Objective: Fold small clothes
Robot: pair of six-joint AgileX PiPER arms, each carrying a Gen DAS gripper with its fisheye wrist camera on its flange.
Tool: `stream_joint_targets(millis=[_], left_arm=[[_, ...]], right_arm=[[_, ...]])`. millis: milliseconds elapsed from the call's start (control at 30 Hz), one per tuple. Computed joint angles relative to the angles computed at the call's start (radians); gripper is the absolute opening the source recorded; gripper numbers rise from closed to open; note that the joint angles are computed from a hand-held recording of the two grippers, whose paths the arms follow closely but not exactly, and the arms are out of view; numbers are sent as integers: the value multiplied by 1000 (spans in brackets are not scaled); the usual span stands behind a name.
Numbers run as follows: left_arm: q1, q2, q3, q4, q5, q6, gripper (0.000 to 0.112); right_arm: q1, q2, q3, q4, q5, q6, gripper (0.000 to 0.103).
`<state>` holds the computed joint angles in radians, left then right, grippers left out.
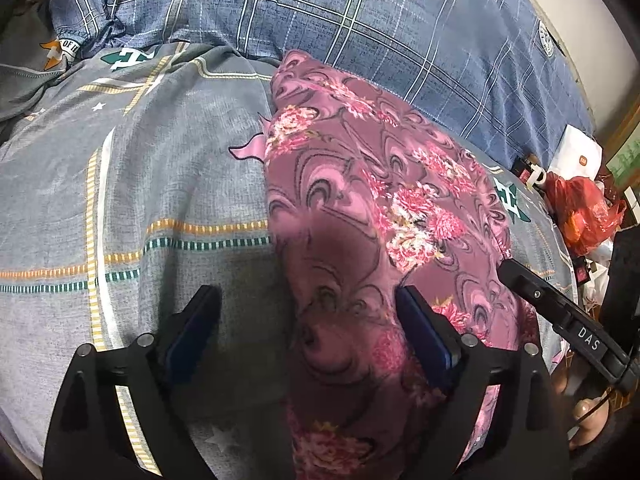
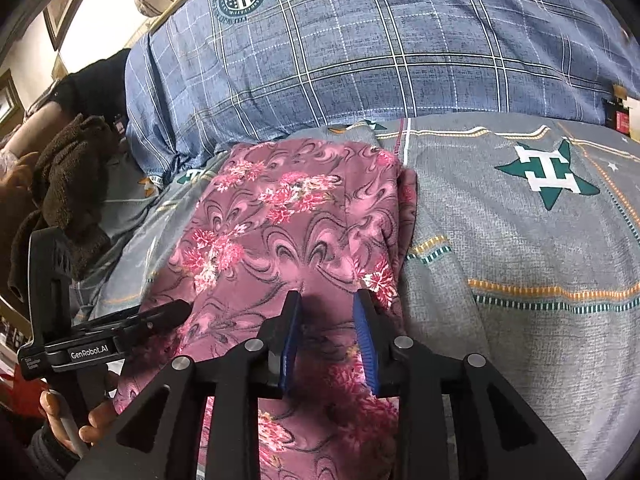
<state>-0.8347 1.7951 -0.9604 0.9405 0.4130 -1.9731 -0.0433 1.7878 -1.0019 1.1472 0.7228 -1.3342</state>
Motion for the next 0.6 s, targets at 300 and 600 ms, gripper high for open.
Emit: stream_joint_targets(millis=[300, 600], left_arm=[[15, 32, -71, -187, 31, 205, 103], [26, 9, -30, -124, -24, 146, 103]], right_arm=[[-40, 37, -16, 50, 76, -24, 34], [18, 22, -71, -105, 50, 123, 46]])
